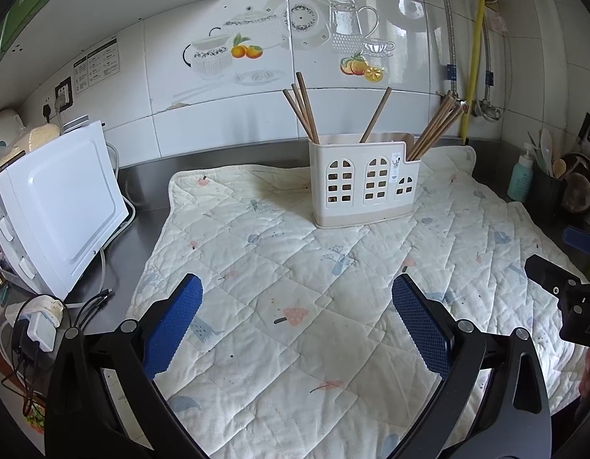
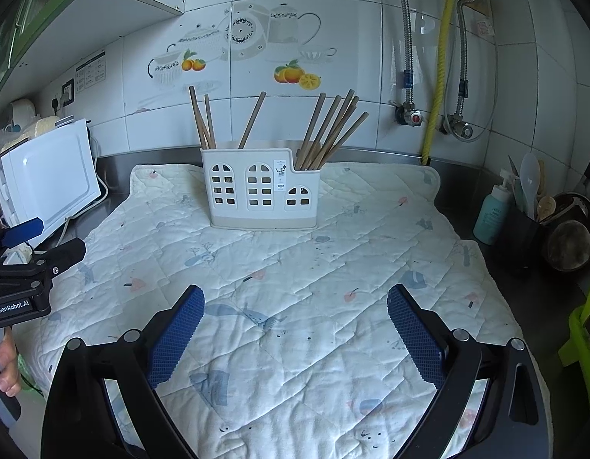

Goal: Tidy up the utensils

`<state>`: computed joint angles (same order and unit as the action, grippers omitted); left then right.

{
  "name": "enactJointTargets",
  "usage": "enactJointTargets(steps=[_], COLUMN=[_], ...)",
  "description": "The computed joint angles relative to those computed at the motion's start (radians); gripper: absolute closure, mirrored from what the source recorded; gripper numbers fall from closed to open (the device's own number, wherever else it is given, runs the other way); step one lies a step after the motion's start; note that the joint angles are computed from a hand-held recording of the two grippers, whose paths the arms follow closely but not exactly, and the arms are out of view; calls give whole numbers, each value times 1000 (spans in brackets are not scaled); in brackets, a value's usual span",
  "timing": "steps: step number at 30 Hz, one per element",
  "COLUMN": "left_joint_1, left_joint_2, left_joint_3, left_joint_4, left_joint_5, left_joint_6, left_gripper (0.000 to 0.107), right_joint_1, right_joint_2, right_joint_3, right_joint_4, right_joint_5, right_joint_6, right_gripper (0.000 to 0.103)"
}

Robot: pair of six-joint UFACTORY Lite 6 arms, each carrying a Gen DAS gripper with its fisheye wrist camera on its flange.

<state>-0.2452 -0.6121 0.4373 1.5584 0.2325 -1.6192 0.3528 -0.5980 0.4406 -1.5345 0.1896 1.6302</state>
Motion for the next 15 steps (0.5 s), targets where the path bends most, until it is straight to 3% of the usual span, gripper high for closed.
enactJointTargets(steps=[15], left_joint_1=[-15], left_joint_2=[2], left_joint_3=[-1], left_joint_4=[22], left_joint_5=[5], left_joint_6=[-25], left_gripper=[9], right_joint_1=[10], right_joint_2=[-6], right_joint_3=[-4], right_joint_4=[18], right_joint_5=[7], right_joint_6=[-15], right_gripper=[10])
